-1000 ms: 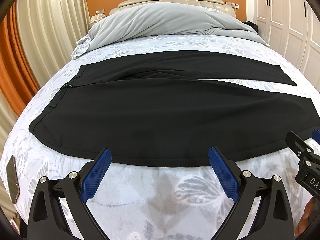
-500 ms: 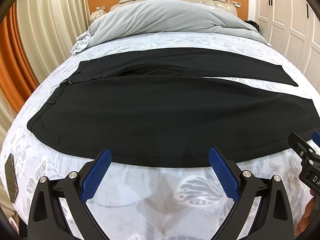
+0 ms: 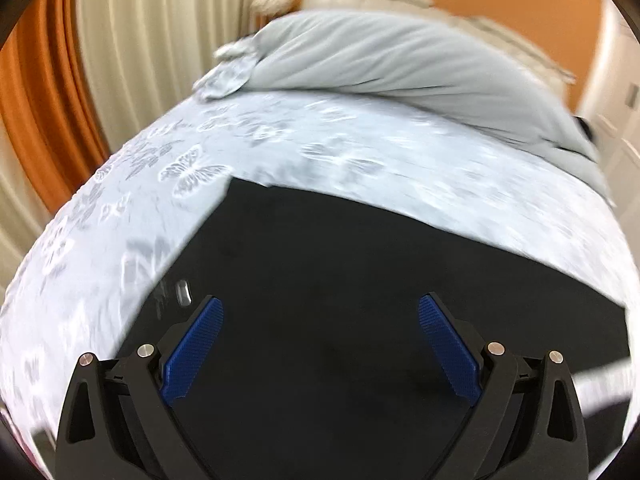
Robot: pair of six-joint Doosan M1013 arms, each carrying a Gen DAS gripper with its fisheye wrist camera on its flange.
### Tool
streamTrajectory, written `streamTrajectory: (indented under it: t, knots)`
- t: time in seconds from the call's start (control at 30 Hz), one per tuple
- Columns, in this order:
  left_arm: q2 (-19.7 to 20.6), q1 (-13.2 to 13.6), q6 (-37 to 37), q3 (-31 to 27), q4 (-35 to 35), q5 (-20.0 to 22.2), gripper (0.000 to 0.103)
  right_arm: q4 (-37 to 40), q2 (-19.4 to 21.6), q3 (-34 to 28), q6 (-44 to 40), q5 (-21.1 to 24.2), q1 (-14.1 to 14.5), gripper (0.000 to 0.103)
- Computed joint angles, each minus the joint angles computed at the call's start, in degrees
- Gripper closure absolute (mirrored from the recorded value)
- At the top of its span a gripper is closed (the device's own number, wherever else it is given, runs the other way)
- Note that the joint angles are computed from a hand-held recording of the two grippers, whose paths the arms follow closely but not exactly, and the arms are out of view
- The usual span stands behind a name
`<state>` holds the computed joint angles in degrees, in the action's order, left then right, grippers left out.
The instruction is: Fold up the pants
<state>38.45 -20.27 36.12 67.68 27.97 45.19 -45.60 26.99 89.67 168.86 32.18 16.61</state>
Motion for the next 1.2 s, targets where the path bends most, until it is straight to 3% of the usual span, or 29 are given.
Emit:
streamTrajectory:
  t: [0.07, 0.2, 0.3, 0.47, 0.57, 0.63, 0.67, 0.7, 0.73, 0.8, 0.97, 1.0, 1.13, 1.2]
  knots:
    - [3.3, 2.1, -2.5, -4.9, -0.2, 2.9, 0.009, 0.4, 2.1, -3.1, 1.1, 1.3, -2.7, 0.005]
    - [9.3, 4.9, -1.9, -13.7, -3.5, 6.8, 0.009, 3.9, 5.4, -6.8, 1.2, -0.8, -6.2, 0.005]
    - [12.7, 5.9, -1.6, -18.0, -6.6, 7.7, 0.007, 8.2, 8.4, -10.7, -2.6, 1.2, -7.4, 0.005]
    - [19.3, 7.3, -0.9, -27.1, -12.5, 14.7, 0.007, 13.3, 12.9, -16.7, -11.3, 7.3, -8.3, 0.005]
    - [21.3, 6.0, -1.4, -30.0, -5.4, 18.1, 0.010, 10.2, 14.2, -17.7, -12.7, 9.3, -7.7, 0.028]
    - [21.9, 5.1, -0.1, -30.7, -1.2, 19.0, 0.040, 8.4, 13.7, -16.6, -12.0, 6.7, -7.4, 0.064]
    - [21.6, 4.8, 0.0, -30.2, 0.6, 18.9, 0.081, 9.3, 13.3, -15.9, -12.2, 4.8, -7.7, 0.100]
    - [20.9, 4.9, 0.0, -29.2, 0.4, 18.0, 0.103, 11.7, 12.2, -14.0, -11.9, -0.1, -8.1, 0.100]
    - [19.0, 5.5, 0.1, -26.1, -2.9, 14.1, 0.103, 11.1, 11.2, -12.8, -10.4, -2.2, -8.1, 0.100]
    - [14.5, 6.0, -3.0, -19.0, -2.5, 7.1, 0.103, 3.9, 9.3, -10.7, -5.4, -3.4, -7.1, 0.100]
    - [4.1, 6.7, -1.5, -4.3, -4.9, -6.3, 0.103, -9.6, 1.9, -2.6, 7.3, -9.2, -5.4, 0.100]
    - [3.0, 6.4, -1.9, -3.1, -4.4, -6.8, 0.103, -12.5, 0.0, -0.7, 9.4, -9.8, -4.8, 0.100]
    - [-6.8, 6.5, -5.5, 10.4, -1.2, -15.3, 0.103, -21.9, -7.0, 7.2, 15.5, -12.5, -2.7, 0.100]
    - [-10.3, 6.3, -5.2, 15.0, 0.2, -14.6, 0.103, -21.4, -9.2, 10.1, 12.7, -12.4, -1.6, 0.100]
